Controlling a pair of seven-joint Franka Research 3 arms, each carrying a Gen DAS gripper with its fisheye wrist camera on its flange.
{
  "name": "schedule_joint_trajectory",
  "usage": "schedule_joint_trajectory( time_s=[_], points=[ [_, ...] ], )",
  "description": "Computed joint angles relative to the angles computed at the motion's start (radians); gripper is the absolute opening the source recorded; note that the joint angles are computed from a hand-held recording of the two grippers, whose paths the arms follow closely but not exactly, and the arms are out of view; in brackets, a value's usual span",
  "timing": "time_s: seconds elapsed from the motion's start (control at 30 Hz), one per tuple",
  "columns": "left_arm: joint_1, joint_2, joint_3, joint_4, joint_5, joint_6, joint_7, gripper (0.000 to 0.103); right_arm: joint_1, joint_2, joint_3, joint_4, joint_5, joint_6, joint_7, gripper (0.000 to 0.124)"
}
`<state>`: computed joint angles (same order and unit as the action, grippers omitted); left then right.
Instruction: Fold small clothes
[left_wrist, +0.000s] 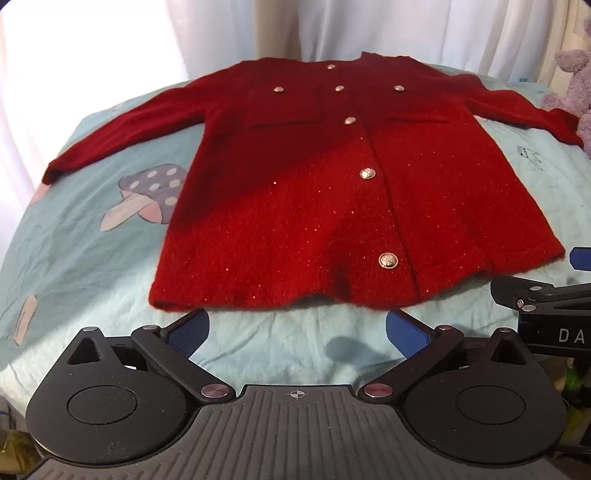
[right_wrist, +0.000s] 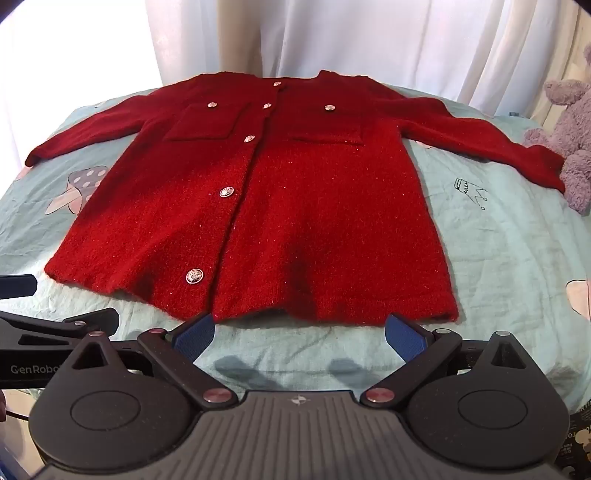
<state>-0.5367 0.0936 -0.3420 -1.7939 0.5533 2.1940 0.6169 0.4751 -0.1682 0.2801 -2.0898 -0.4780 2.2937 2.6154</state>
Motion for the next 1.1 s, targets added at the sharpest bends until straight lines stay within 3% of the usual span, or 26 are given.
schedule_joint_trajectory(
  time_s=[1.1],
  points=[
    [-0.01, 0.022, 0.002, 0.015, -0.012, -0.011, -0.017, 0.103, 0.001, 0.015, -0.009, 0.003, 0.006, 0.02, -0.01, 0.099]
  ],
)
